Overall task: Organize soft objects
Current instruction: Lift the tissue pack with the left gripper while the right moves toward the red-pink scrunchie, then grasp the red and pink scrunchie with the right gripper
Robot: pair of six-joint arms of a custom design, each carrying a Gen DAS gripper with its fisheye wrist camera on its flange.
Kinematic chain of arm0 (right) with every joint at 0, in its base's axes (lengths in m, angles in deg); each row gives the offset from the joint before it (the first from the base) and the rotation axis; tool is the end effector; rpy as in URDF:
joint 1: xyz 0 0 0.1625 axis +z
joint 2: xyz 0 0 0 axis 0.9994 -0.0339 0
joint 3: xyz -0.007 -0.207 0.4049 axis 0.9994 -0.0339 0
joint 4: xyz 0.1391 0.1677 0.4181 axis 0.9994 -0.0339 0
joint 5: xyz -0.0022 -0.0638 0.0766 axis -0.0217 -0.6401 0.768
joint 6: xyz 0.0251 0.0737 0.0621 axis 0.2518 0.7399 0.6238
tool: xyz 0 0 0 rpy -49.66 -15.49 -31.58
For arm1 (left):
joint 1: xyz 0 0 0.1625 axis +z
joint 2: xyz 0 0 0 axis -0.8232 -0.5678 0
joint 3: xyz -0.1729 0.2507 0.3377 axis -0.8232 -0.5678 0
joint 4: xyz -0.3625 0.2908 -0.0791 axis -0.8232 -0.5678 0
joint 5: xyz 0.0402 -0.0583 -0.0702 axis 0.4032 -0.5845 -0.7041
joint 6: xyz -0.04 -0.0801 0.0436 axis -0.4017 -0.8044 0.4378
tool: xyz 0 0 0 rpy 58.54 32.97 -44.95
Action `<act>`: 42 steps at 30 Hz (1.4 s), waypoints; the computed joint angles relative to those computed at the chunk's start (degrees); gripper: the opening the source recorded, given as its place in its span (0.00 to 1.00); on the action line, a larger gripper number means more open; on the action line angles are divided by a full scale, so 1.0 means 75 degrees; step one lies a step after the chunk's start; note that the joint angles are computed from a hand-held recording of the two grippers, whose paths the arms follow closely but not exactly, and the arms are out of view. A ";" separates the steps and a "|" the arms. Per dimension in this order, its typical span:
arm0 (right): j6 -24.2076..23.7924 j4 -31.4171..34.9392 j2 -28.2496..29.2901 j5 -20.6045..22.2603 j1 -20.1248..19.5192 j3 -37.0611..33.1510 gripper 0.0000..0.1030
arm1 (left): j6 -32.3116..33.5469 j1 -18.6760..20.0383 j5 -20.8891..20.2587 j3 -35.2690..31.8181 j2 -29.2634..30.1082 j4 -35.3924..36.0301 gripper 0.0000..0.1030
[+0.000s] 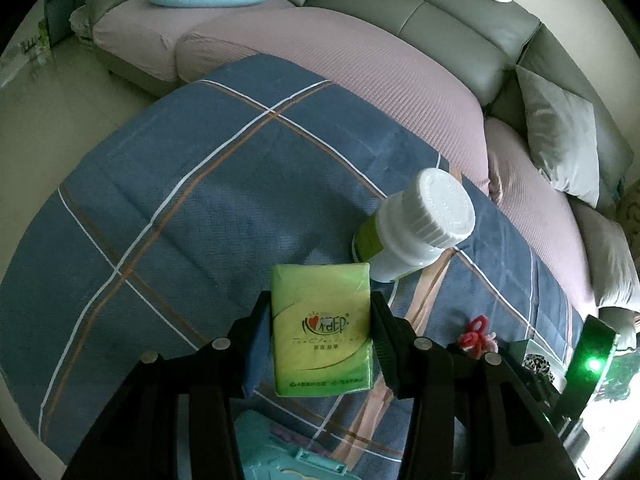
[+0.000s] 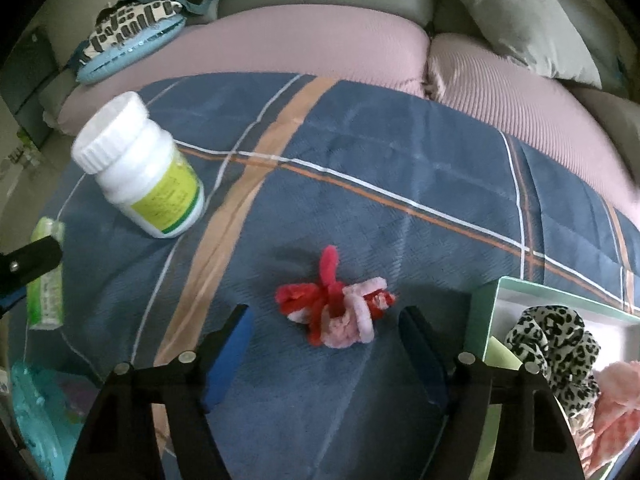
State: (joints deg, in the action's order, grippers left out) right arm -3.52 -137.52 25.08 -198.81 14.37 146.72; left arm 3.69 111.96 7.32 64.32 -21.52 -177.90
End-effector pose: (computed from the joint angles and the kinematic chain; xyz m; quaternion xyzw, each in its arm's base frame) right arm 0.2312 -0.6745 -0.0018 0.3420 -0.8895 0.0791 0.2925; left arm -0.1105 -0.5645 0.1767 -0.2865 0.8207 -0.3927 0.3003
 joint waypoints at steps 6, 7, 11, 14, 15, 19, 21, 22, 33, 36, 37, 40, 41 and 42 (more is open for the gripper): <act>0.0127 0.0145 0.0076 -0.0074 -0.0043 -0.0137 0.74 | -0.0052 0.0009 0.0009 0.0027 -0.0022 0.0023 0.47; 0.0128 0.0151 0.0077 -0.0076 -0.0048 -0.0144 0.74 | -0.0055 0.0011 0.0004 0.0021 -0.0019 0.0035 0.47; 0.0122 0.0132 0.0130 -0.0110 -0.0028 -0.0199 0.70 | -0.0033 0.0014 -0.0006 0.0010 -0.0021 0.0042 0.47; 0.0091 0.0142 0.0192 -0.0124 -0.0018 -0.0274 0.66 | -0.0030 0.0016 -0.0007 0.0010 -0.0023 0.0034 0.47; 0.0082 0.0143 0.0202 -0.0129 -0.0012 -0.0288 0.62 | -0.0027 0.0019 -0.0011 0.0009 -0.0023 0.0034 0.47; 0.0068 0.0202 0.0212 -0.0125 0.0019 -0.0329 0.57 | -0.0025 0.0019 -0.0008 0.0010 -0.0024 0.0034 0.47; 0.0045 0.0199 0.0199 -0.0099 0.0011 -0.0299 0.57 | -0.0004 0.0020 -0.0017 0.0012 -0.0022 0.0015 0.47; 0.0038 0.0192 0.0194 -0.0095 0.0011 -0.0284 0.56 | 0.0000 0.0020 -0.0017 0.0019 -0.0025 0.0007 0.47; 0.0077 0.0066 -0.0334 0.0099 0.0095 0.0199 0.56 | 0.0047 -0.0180 0.0127 0.0015 -0.0018 0.0027 0.47; 0.0108 -0.0049 -0.0589 0.0186 0.0130 0.0439 0.56 | 0.0220 -0.0300 0.0180 0.0049 -0.0013 -0.0199 0.47; 0.0141 -0.0095 -0.0712 0.0238 0.0138 0.0555 0.56 | 0.0250 -0.0344 0.0200 0.0053 -0.0008 -0.0233 0.47; 0.0256 -0.0205 -0.1031 0.0355 0.0138 0.0825 0.56 | 0.0307 -0.0468 0.0252 0.0057 0.0012 -0.0260 0.47; 0.0290 -0.0264 -0.1142 0.0361 0.0137 0.0928 0.56 | 0.0335 -0.0515 0.0256 0.0064 0.0026 -0.0288 0.47; 0.0326 -0.0307 -0.1230 0.0357 0.0138 0.1012 0.56 | 0.0369 -0.0550 0.0248 0.0059 0.0046 -0.0314 0.47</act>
